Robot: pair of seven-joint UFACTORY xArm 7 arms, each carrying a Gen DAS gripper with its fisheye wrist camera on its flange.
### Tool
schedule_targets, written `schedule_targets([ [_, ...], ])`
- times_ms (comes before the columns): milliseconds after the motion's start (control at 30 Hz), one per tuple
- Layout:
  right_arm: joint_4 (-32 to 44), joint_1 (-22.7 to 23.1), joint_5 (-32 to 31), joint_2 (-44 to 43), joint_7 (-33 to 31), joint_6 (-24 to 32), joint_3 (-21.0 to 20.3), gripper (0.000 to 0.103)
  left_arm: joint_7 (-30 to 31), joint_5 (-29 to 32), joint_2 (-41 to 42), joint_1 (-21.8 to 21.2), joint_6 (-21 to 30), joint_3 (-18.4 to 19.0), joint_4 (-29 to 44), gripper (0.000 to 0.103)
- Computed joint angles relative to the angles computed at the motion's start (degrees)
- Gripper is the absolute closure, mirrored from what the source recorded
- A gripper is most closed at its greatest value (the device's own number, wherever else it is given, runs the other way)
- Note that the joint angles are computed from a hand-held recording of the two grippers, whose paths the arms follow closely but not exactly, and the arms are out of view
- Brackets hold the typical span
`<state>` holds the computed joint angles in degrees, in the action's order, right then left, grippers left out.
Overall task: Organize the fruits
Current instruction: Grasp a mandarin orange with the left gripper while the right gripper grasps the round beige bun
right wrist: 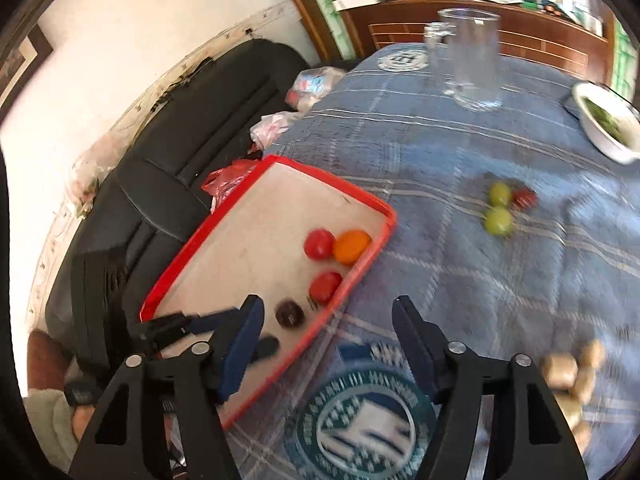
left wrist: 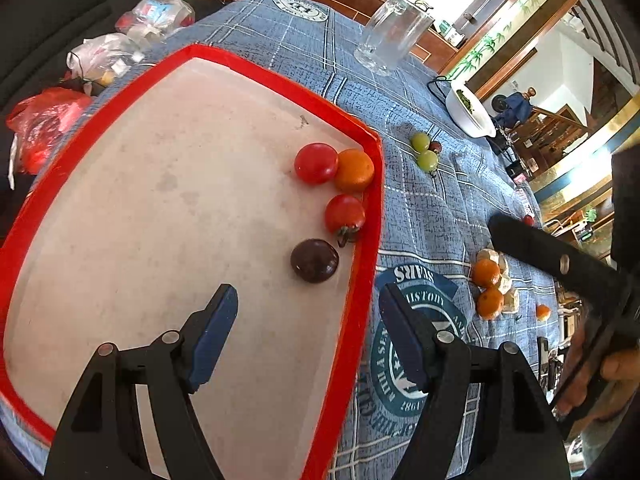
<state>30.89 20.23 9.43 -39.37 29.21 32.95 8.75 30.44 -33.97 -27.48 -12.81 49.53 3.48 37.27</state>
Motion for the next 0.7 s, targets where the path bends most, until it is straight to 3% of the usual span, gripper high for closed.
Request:
schedule_targets([
  [200, -9.20, 0.41, 0.84, -14.63, 6.18, 6.36, 1.22, 0.026, -1.68, 1.74, -4.34, -0.98, -0.54, -1.41, -1.89, 0.029],
  [467, -16.48, -1.09, -0.05, -33.39, 11.46, 19.98, 0.13, 0.026, -1.61, 1.05, -6.38, -7.29, -1.19, -4.06, -2.38, 0.029],
  [700, -19.67, -5.31, -1.68, -49.07, 13.19, 32.22, -1.18, 0.026, -2.50, 1.07, -5.80, -12.71, -1.02, -7.19, -2.18, 0.029],
])
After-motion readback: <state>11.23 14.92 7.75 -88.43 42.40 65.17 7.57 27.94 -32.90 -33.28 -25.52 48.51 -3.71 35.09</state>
